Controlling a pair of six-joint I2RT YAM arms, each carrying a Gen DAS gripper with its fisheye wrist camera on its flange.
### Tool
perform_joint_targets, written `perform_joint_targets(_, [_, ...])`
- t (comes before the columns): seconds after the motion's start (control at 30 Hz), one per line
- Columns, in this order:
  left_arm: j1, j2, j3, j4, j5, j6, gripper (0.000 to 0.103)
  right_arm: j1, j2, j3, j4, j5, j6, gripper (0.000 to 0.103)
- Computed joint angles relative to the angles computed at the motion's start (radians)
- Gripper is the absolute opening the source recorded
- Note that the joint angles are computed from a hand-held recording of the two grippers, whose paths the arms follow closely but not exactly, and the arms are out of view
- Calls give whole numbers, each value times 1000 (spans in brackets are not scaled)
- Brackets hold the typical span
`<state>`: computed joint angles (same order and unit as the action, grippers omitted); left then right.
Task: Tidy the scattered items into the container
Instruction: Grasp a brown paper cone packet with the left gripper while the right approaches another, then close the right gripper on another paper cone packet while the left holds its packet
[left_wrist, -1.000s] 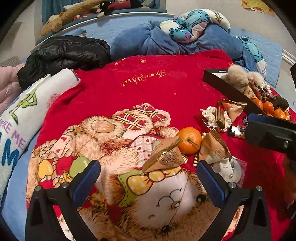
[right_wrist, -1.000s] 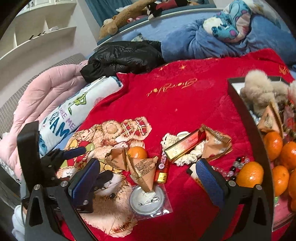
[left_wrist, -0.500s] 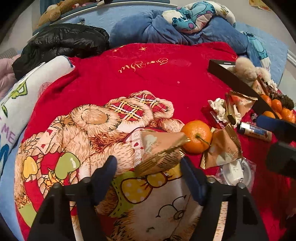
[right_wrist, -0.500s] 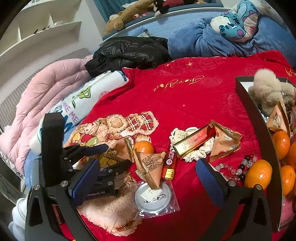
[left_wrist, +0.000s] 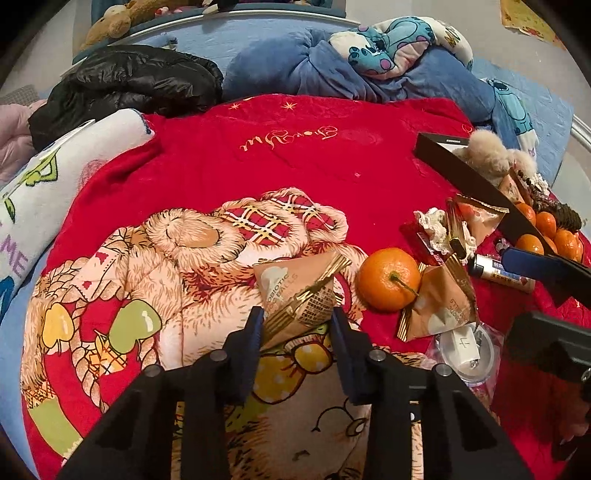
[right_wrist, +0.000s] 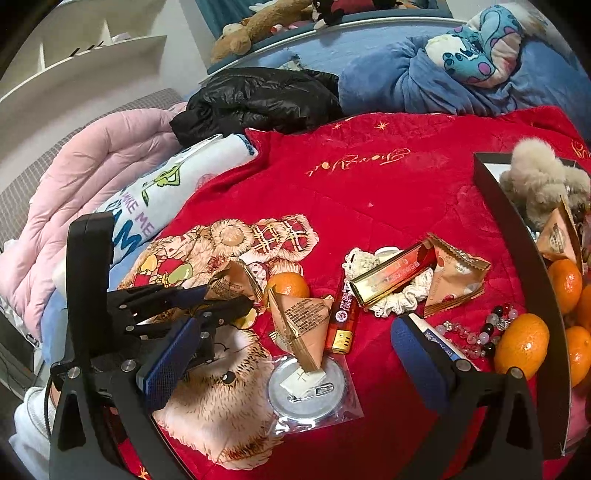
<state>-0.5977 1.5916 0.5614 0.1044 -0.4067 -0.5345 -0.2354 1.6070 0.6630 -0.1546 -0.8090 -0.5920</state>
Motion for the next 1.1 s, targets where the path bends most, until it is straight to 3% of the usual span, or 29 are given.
perform_joint_targets(0.23, [-5,-2,-3,-2,-6,-9,37,7,-8,-21,42,-7,-2,103])
perform_joint_targets(0.57, [-7,-12,-24,24,-12,-2,37,53,32,-12,29,29,-39,80])
perform_joint_targets(0.93, [-30,-58,-70,59,-68,-5,37,102,46,-38,92,93,-21,66])
perform_joint_targets(1.1, [-31,-67,-73,59,-75,-8,37,115,29,-65,151,151,15,49])
